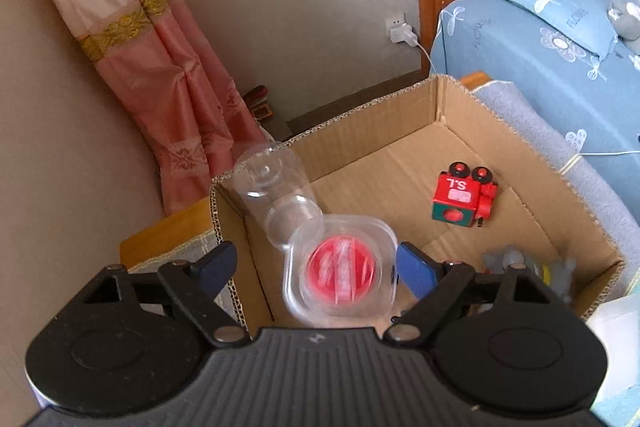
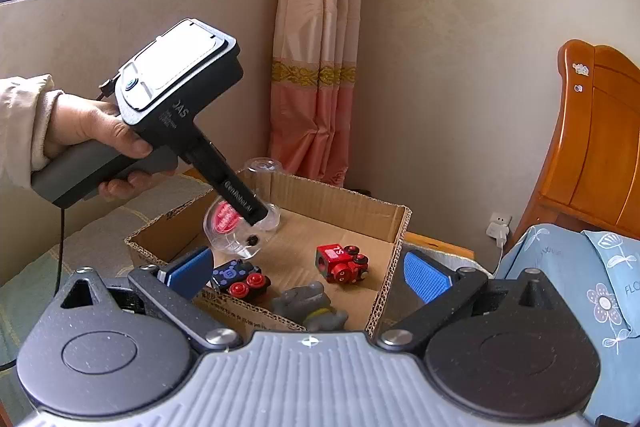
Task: Organize rigid objects
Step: 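Lower the clear container into the box with the left tool while the right tool drops the elephant there, then grasp the pale teal oval case with the left tool while the right tool approaches the white bottle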
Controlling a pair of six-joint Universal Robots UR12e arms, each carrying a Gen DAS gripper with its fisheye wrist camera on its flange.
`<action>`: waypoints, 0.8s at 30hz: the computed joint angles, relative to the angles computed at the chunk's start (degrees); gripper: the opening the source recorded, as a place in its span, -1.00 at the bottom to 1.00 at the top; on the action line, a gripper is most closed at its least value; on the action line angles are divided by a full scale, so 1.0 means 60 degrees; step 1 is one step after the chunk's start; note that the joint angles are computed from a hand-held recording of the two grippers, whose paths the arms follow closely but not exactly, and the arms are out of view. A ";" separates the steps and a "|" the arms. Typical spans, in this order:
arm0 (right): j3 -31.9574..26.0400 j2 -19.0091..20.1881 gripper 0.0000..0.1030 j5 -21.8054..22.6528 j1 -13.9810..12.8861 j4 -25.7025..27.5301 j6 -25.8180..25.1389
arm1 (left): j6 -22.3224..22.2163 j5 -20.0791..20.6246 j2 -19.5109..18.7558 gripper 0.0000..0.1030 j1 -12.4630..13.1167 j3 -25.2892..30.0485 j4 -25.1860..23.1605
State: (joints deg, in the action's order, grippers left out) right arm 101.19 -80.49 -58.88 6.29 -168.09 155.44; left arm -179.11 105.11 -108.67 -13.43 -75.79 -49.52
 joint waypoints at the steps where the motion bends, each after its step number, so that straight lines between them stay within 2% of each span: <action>1: 0.0024 -0.0017 1.00 0.0016 -0.0012 0.0003 -0.0008 | 0.0013 0.0059 0.0033 0.68 -0.0006 -0.0039 0.0044; 4: 0.0076 -0.0057 1.00 0.0032 -0.0035 0.0083 -0.0058 | 0.0002 0.0126 0.0159 0.70 -0.0020 -0.0158 0.0132; 8: 0.0189 -0.0148 1.00 0.0051 -0.0070 0.0166 -0.0104 | -0.0027 0.0106 0.0421 0.88 -0.0058 -0.0438 0.0417; 16: 0.0440 -0.0365 1.00 0.0080 -0.0101 0.0485 -0.0185 | -0.0459 -0.0086 0.0975 0.89 -0.0111 -0.0939 0.0561; 24: 0.0757 -0.0618 1.00 0.0026 -0.0130 0.1271 -0.0805 | -0.0984 -0.0241 0.1724 0.91 -0.0259 -0.1715 0.0554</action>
